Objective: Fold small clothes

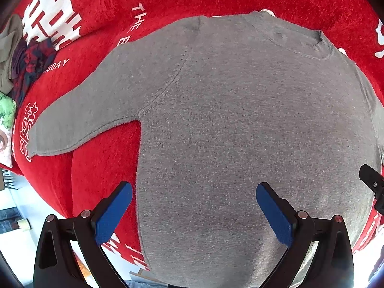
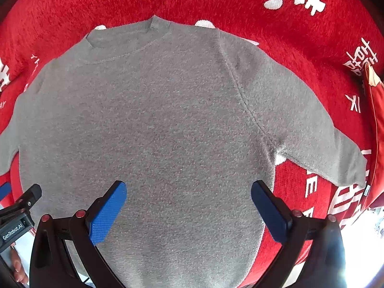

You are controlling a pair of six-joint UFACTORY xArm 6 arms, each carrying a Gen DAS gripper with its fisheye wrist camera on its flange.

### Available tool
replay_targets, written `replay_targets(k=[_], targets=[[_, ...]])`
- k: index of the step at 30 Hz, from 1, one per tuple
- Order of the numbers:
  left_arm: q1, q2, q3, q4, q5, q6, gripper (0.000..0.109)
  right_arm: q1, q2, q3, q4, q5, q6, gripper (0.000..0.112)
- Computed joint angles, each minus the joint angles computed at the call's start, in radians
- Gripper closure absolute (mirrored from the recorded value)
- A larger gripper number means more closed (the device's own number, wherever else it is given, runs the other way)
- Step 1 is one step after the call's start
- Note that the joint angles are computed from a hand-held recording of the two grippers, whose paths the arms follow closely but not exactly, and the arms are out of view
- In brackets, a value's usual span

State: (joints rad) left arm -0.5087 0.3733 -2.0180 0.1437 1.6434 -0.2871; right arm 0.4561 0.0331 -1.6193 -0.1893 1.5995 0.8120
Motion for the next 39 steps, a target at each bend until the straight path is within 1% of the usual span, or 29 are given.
replay_targets(k=[19,27,33,39], targets=[[0.037,-0.025,0.044,-0.010,-0.031,0.018,0.006,0.026,0.051,-0.060,-0.005,0.019,0.007,0.009],[0.064,-0.062,0.094,-0.018,-0.051,0.017,0.006,0.041,0.080,-0.093,-0.003,0.038,0.010,0.009],[0.089,-0.085,0.128,-0.022,-0.066,0.020,0.006,0.063,0.109,-0.135,-0.003,0.054,0.013,0.009],[0.121,-0.114,0.171,-0.032,-0.086,0.028,0.006,0.094,0.159,-0.209,-0.004,0.076,0.020,0.009]])
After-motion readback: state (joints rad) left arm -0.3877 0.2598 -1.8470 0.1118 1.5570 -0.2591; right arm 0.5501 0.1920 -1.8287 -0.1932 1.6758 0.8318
